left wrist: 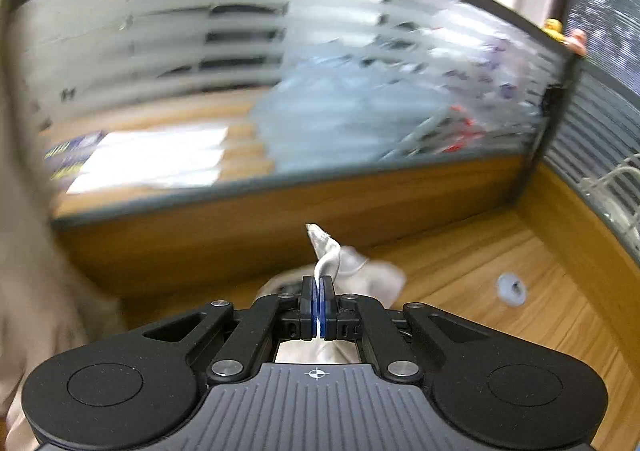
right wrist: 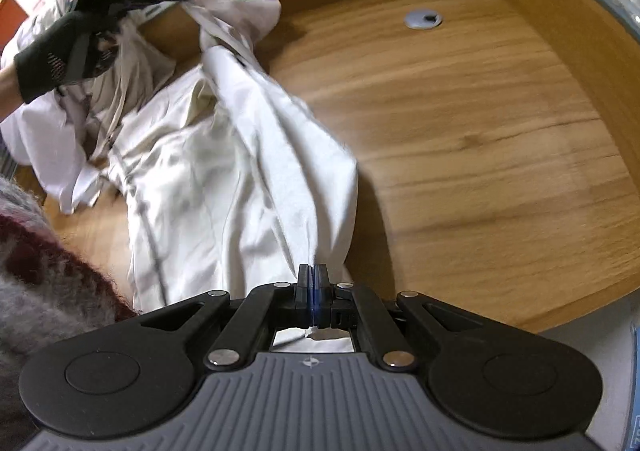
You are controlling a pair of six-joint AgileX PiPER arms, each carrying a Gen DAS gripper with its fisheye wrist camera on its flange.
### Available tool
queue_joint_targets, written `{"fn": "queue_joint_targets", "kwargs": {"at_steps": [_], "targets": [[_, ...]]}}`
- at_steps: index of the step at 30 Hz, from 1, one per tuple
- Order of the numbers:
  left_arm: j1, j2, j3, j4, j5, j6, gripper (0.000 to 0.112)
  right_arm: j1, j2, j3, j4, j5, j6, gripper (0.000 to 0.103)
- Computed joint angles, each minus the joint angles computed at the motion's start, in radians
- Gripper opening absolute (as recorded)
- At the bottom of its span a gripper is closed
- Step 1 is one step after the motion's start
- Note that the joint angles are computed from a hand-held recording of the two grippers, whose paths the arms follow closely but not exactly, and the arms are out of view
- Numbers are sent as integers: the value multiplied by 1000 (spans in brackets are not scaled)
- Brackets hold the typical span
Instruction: Fold clothes
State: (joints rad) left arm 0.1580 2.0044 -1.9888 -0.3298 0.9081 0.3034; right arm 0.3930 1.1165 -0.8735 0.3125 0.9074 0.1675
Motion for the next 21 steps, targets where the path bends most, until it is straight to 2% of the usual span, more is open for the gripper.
{"fn": "queue_joint_targets", "kwargs": {"at_steps": [4,9,14,16,21], "targets": [[89,-92,236,-58,-70,73,4,28,36,-18,73,44,-75,1],[160,-137,415,-62,-136,124,4,103,124,-53,125,68,-120,5],[197,-127,497,-15,-195,126,4,150,161,-137,25,93,-89,7],[198,-111,499,6,-206,110,4,150,165,-163,-33,71,-49,13],[202,-94,488,43,-224,86,4,115,226,-211,-150,-12,50,22]]}}
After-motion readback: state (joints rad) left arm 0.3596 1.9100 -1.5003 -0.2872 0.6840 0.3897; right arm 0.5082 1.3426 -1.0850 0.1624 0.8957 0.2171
